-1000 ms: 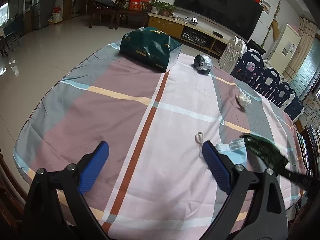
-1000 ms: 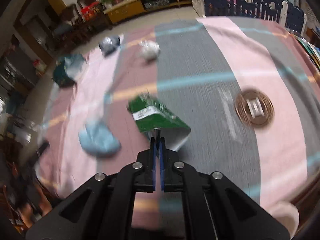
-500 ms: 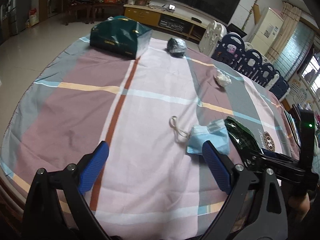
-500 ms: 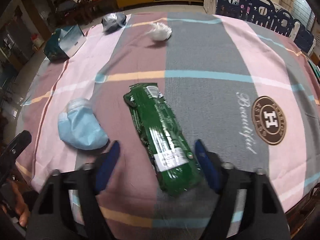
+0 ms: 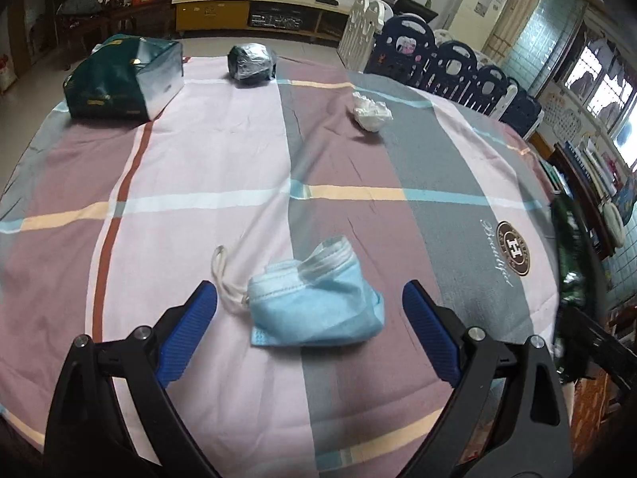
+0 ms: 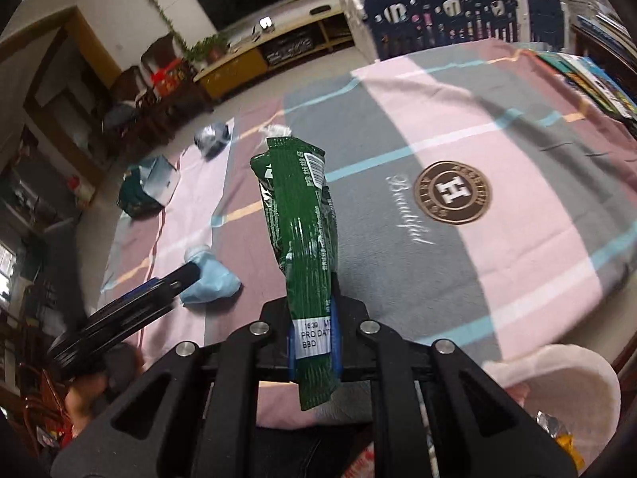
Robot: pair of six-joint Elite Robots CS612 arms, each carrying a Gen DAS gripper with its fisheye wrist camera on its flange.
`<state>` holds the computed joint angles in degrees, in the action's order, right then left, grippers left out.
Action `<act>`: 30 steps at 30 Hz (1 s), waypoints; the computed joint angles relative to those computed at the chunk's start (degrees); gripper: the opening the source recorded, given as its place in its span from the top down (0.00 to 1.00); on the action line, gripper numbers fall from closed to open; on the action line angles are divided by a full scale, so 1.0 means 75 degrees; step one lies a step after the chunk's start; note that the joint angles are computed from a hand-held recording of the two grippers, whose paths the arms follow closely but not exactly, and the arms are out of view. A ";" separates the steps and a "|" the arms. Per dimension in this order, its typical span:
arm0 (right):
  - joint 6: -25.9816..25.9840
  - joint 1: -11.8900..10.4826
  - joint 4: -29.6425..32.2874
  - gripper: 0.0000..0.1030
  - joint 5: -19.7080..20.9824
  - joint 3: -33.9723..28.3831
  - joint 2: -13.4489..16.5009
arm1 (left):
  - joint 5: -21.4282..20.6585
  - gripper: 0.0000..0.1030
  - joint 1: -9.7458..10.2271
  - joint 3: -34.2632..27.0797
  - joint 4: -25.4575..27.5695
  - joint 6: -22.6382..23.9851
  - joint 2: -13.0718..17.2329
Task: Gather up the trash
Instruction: 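Grasp the blue face mask with the left tool while the right tool lifts the green bag, then carry the green bag over the wastebasket with the right tool while the left tool carries the mask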
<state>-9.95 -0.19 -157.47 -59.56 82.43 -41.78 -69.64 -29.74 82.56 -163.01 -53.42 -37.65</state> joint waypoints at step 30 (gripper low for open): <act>0.0163 -0.0371 -0.0703 0.86 0.0401 0.1410 -0.0799 | 0.1852 0.81 -0.0802 0.1856 -0.0012 -0.1232 -0.1200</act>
